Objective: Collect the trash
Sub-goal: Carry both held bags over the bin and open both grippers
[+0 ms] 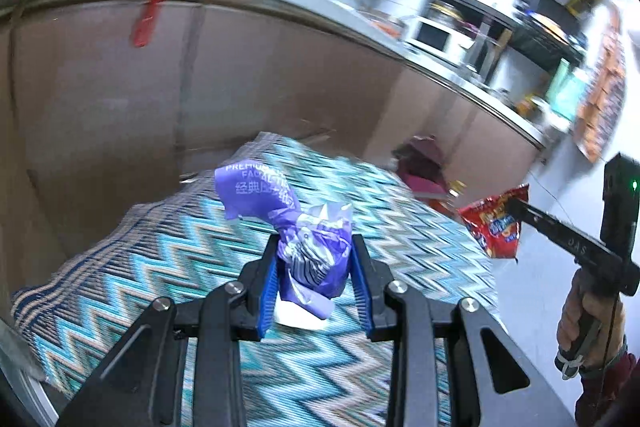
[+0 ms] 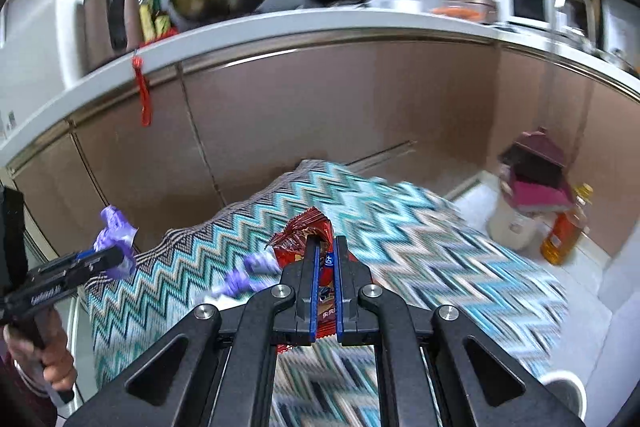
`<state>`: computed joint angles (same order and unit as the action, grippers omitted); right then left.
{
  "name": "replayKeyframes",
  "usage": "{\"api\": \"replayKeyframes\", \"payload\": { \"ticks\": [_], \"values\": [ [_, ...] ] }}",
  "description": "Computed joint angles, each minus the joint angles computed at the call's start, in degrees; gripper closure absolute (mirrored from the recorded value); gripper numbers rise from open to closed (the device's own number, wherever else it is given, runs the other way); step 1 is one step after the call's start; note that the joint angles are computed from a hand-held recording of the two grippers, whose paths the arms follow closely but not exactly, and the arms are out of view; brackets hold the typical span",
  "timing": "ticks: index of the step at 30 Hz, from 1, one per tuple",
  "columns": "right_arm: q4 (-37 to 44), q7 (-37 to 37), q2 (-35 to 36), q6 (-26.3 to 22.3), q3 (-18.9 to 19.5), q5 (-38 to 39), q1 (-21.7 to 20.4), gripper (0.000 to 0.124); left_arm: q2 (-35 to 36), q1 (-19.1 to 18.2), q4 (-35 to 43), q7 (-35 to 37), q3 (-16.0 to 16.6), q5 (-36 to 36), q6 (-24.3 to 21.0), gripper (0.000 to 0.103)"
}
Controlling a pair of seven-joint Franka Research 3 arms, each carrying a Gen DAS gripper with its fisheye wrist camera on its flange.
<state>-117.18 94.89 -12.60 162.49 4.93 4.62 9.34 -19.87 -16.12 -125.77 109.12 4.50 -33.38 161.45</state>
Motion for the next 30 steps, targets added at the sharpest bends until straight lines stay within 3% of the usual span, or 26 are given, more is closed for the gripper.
{"api": "replayKeyframes", "payload": {
  "ticks": [7,14,19,22,30],
  "values": [
    [-21.4,6.2,-21.6,-1.7,-0.9,-0.9,-10.1,0.118,-0.9,-7.2,1.7,3.3,-4.3,-1.2,-6.3,0.072],
    [-33.8,6.9,-32.8,-3.8,-4.5,0.8,-19.3,0.118,9.1,-10.2,12.0,0.4,-13.6,1.9,-11.8,0.072],
    [-36.8,4.5,-31.1,-1.8,-8.4,3.4,-22.5,0.118,23.0,-10.6,26.0,-7.8,-21.3,12.1,-16.3,0.072],
    [-37.3,2.3,-27.8,0.1,-11.4,6.2,-22.9,0.117,33.6,-12.3,36.7,-13.6,-24.3,20.2,-19.6,0.071],
    [-33.1,-5.2,-14.3,3.7,-18.2,15.7,-20.6,0.113,59.9,-19.3,69.7,-23.2,-25.1,30.6,-32.3,0.065]
  ]
}}
